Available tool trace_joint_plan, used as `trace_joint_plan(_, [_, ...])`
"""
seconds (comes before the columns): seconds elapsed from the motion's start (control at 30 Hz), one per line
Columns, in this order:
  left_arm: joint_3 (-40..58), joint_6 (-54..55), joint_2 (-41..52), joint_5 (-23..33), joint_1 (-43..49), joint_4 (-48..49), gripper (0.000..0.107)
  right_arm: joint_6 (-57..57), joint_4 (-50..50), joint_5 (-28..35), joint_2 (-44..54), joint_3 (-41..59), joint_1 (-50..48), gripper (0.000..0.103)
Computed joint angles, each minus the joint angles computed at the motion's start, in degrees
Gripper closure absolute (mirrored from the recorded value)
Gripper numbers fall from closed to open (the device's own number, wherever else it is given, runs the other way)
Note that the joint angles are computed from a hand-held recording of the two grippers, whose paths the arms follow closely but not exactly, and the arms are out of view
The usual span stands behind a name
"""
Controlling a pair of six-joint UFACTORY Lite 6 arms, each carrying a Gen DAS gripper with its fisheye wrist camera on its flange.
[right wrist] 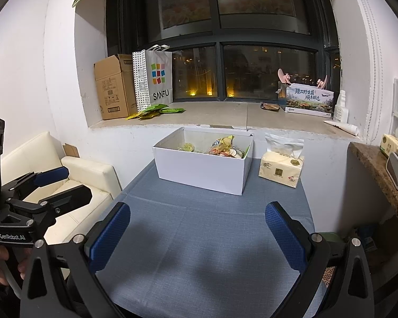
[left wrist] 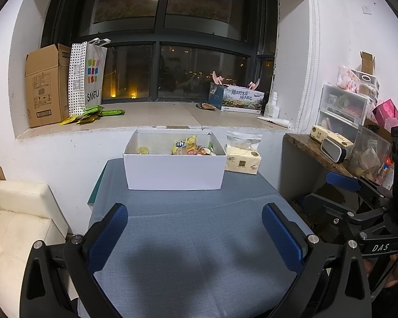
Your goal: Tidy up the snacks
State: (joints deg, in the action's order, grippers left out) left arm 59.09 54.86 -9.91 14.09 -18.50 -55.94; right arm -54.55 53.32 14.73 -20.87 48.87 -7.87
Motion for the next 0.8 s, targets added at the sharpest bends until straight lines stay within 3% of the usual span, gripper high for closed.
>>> trace_joint_plan(0.13, [0.3,-4.0,0.2,-0.7,-0.6,3.9,0.004,-1.3,1.3,-0.1,0.1,-0.1,-0.1,0.0])
trace_joint_plan(0.8, [0.0,0.1,0.3,-0.1,-0.3,-0.3,0.004,-2.2,1.8,-0.1,-0.3,-0.8,-0.4,0.0])
